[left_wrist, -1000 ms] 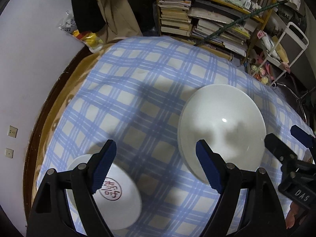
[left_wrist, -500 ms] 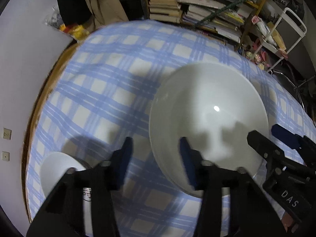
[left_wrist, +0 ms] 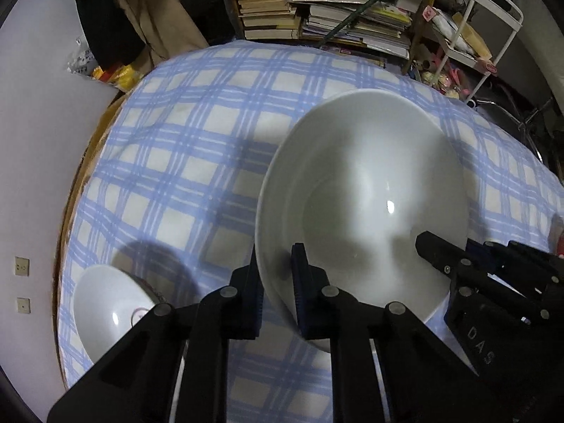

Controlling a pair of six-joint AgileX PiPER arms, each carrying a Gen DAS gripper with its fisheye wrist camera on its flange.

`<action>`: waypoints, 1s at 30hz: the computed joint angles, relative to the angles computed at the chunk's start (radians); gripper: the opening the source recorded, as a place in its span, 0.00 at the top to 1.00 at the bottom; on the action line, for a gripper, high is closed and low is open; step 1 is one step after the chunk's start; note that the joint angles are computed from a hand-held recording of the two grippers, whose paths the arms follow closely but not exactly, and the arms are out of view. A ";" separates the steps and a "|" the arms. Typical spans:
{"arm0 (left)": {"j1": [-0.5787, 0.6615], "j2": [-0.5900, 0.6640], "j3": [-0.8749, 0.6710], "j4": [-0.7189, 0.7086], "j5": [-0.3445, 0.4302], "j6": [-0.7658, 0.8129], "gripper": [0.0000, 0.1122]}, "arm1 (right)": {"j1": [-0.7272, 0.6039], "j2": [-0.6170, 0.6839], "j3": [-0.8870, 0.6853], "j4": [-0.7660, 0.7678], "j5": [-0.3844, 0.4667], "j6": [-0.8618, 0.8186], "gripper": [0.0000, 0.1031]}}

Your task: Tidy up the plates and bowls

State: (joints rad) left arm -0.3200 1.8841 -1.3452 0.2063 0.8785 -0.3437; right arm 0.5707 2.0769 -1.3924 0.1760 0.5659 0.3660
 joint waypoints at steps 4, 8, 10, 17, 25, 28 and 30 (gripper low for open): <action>-0.008 -0.031 0.038 -0.015 -0.001 -0.010 0.87 | 0.008 -0.044 0.047 -0.010 -0.003 0.023 0.87; -0.006 -0.072 0.085 -0.061 -0.002 -0.002 0.87 | 0.030 -0.098 0.096 -0.069 -0.002 0.066 0.87; -0.003 -0.098 0.107 -0.090 0.005 -0.009 0.87 | 0.033 -0.123 0.117 -0.069 0.007 0.064 0.87; -0.080 -0.208 0.163 -0.039 0.030 -0.048 0.86 | 0.061 -0.254 0.224 -0.109 0.033 0.114 0.86; -0.132 -0.299 0.208 -0.034 0.045 -0.086 0.86 | 0.083 -0.372 0.324 -0.146 0.026 0.173 0.86; -0.145 -0.319 0.235 -0.041 0.036 -0.097 0.86 | 0.097 -0.407 0.359 -0.169 0.024 0.198 0.86; -0.158 -0.322 0.250 -0.042 0.032 -0.110 0.86 | 0.110 -0.423 0.379 -0.192 0.022 0.227 0.86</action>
State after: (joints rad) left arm -0.4781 1.5621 -1.0949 0.1648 0.9104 -0.4537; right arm 0.6804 1.6537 -1.0132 -0.0163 0.5879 0.5925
